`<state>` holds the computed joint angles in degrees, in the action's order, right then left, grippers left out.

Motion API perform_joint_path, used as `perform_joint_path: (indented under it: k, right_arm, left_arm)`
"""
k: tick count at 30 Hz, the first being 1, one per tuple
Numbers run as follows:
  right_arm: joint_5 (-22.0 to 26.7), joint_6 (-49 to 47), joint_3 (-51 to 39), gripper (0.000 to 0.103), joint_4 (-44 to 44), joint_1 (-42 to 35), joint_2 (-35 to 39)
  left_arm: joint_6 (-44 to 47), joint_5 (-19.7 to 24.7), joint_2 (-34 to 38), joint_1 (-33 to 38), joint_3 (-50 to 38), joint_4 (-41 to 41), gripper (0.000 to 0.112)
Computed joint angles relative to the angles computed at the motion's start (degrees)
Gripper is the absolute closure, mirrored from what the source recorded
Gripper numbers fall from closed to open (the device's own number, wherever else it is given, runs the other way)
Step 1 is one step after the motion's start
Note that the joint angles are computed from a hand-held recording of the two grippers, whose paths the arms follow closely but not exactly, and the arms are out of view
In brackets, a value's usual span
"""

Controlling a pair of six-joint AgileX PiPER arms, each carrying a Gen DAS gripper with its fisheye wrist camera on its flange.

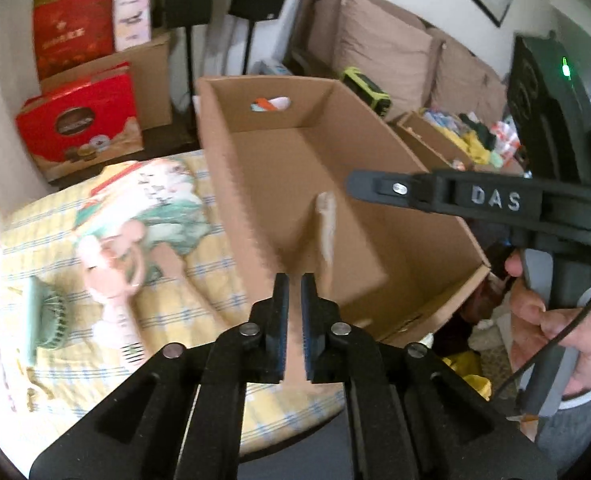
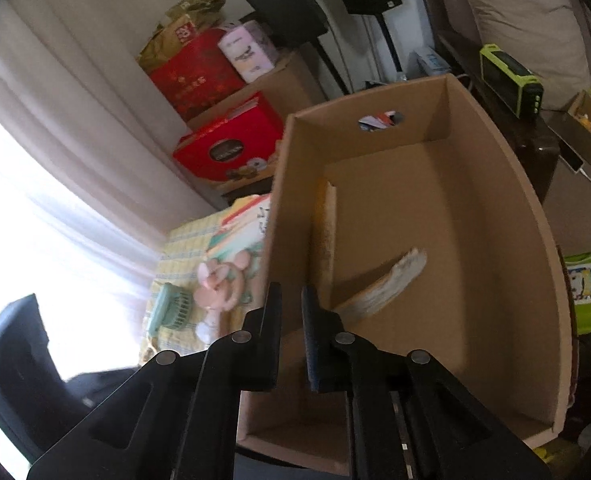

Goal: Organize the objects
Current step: 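Carry the second wooden fan into the box and release it, then move the left gripper back over the mint-green fan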

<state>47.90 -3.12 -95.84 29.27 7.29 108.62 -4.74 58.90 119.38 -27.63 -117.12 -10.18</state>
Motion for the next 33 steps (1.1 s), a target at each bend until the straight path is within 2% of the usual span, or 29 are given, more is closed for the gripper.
perform_joint_path:
  k: [3, 6, 8, 10, 12, 14, 16, 19, 22, 33]
  right_arm:
    - [0.0, 0.7, -0.2, 0.090, -2.2, 0.5, 0.6]
    - [-0.5, 2.0, 0.0, 0.077, -4.5, 1.3, 1.1]
    - [-0.6, 2.5, 0.3, 0.074, -5.7, 1.7, 1.2]
    - [-0.8, 3.2, 0.5, 0.064, -7.7, 2.4, 1.2]
    - [-2.1, 4.8, 1.5, 0.054, -11.0, 3.8, 0.3]
    - [-3.2, 6.9, 2.1, 0.051, -15.1, 5.8, -0.5]
    - [-3.6, 8.5, 2.0, 0.043, -17.8, 7.5, -0.7]
    - [-4.2, 10.0, 1.7, 0.032, -20.4, 9.8, -1.0]
    - [-4.4, 10.9, 0.9, 0.027, -21.7, 11.8, -1.0]
    - [-2.3, 10.5, -5.4, 0.025, -20.2, 17.9, 4.1]
  left_arm:
    - [0.3, -1.1, -1.3, 1.7, 2.5, -0.6, 0.089]
    - [1.5, -1.7, -2.2, 3.5, 5.0, -2.5, 0.085]
    - [2.0, -2.4, -2.9, 4.3, 7.1, -3.2, 0.075]
    - [1.9, -4.4, -4.5, 5.1, 10.4, -2.7, 0.055]
    - [0.8, -6.2, -6.2, 5.4, 13.1, -1.1, 0.046]
    - [-0.1, -7.7, -7.7, 6.2, 15.5, 0.1, 0.039]
    - [0.0, -8.5, -8.9, 7.7, 17.5, -0.3, 0.032]
    - [0.9, -9.5, -10.7, 10.0, 20.5, -0.7, 0.027]
    - [1.5, -10.6, -12.7, 12.6, 23.7, -0.4, 0.022]
    - [6.3, -14.6, -16.4, 25.9, 34.5, -3.0, 0.022]
